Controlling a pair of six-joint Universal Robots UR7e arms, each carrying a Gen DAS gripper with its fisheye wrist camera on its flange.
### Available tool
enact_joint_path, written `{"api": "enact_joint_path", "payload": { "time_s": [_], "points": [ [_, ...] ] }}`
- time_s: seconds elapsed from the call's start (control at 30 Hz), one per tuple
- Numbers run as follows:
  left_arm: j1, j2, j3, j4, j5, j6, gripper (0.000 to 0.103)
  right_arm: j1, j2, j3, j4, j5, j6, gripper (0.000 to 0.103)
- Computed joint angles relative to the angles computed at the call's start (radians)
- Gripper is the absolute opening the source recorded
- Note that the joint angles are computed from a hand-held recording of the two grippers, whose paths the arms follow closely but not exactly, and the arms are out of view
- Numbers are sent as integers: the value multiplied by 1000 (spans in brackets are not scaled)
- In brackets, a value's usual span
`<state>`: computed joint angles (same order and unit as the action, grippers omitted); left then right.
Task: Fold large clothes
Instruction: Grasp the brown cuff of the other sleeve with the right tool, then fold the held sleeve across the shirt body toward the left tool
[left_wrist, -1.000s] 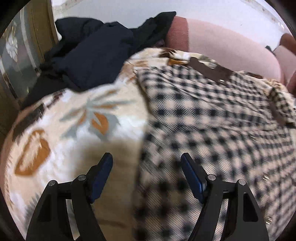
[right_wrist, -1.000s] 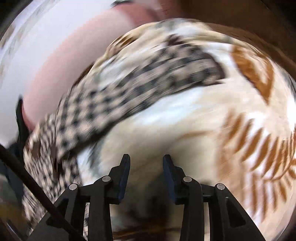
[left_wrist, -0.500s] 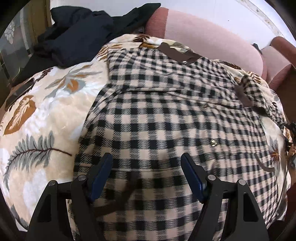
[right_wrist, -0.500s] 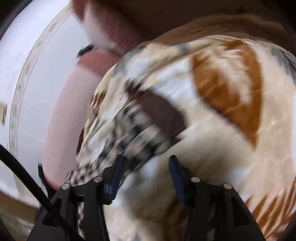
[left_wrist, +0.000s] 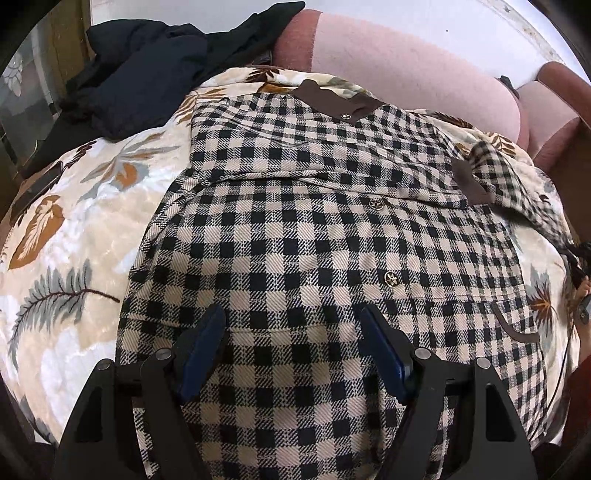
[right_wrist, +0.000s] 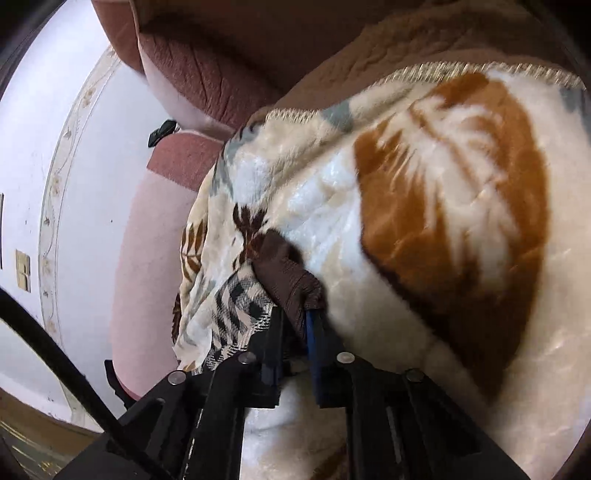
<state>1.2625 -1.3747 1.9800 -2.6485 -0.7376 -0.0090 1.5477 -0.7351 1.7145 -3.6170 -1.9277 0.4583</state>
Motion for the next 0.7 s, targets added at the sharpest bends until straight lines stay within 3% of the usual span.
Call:
{"api": "enact_joint_path", "payload": {
  "time_s": [0.17,0.37,0.5,0.7],
  "points": [
    [3,4,3,-24,9,27,75,24,-43,53,-87,-177,11,7],
    [24,4,-7,-26,-10,37,75,46,-28,30,-68,-256,1,7],
    [38,9,-10,-37,-14,38,75,79,-7,-17,-67,-274,-64,7],
    [61,18,-24,-26,-50,13,75,150,56,-119,1,-223,-198,7]
  ]
}}
